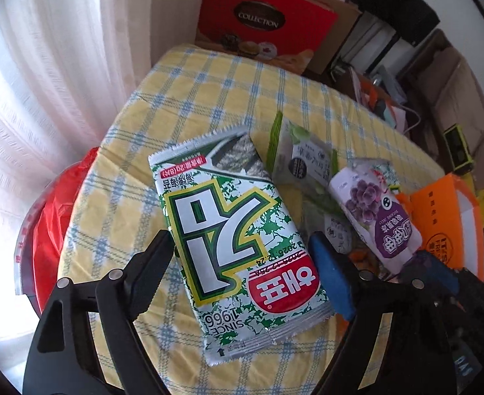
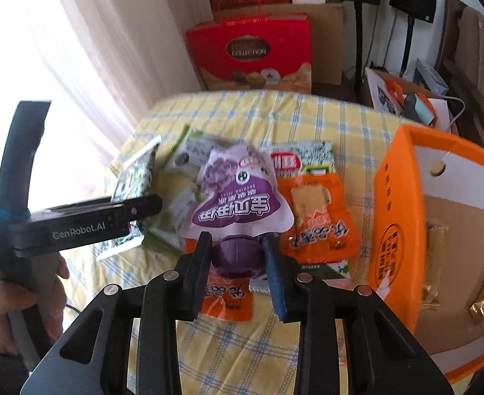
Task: Organize objects
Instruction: 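Grasp the purple grape jelly pouch by its spout with the right gripper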
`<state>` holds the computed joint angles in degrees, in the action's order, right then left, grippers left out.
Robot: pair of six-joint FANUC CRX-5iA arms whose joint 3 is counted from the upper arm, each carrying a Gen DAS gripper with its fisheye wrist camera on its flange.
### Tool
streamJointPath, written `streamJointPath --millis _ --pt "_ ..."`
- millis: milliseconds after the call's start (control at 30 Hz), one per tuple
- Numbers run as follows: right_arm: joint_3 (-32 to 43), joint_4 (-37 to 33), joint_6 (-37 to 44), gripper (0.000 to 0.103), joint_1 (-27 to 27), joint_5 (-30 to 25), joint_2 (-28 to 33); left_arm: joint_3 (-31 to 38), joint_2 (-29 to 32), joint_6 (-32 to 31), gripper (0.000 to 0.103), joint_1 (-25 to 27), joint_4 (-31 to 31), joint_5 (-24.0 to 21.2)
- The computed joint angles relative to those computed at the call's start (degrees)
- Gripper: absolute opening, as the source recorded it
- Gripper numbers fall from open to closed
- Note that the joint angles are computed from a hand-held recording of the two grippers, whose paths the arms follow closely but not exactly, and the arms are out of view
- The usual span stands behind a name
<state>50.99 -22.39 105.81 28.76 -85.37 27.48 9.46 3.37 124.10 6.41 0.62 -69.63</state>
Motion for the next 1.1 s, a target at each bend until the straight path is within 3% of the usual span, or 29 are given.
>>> streamJointPath --millis 233,333,433,567,767,900,1033,1100 --pt "5.6 -3.6 -2.6 0.032 -1.9 -0.9 1.2 0.4 -1.7 -1.0 0.08 0.4 1.1 1.3" --pt "6.4 -3.7 -3.2 0.032 -2.0 -0.8 1.3 2.3 -0.7 -2.4 0.074 -0.3 0.8 0.1" --pt "6.1 -3.7 -3.6 0.032 -1.9 -0.8 1.3 3.8 0.8 -2.2 0.075 -1.2 -0.4 -2.9" --pt "5.1 -3.9 -3.5 0.032 -2.0 -0.6 0.8 2.2 -0.4 -0.1 0.076 -1.8 -1.6 -2.7" --pt "3.5 -4.5 -3.0 0.032 -2.5 -0.4 0.0 -6.4 -4.3 -3.5 0.076 2.5 12.5 5.3" --pt "2.1 -4.5 -2.5 0.032 -2.6 0.0 -0.7 -7.8 -3.7 -6.4 0.076 3.3 18.9 7.4" --pt "0.9 -4.6 -2.3 0.032 -2.6 0.5 -1.4 -12.0 -3.0 -10.2 0.076 4.2 29.6 11.3" --pt "0.2 -4.6 -2.1 0.032 -2.6 0.7 -1.7 -12.3 -2.4 -10.0 0.076 4.0 30.9 12.3"
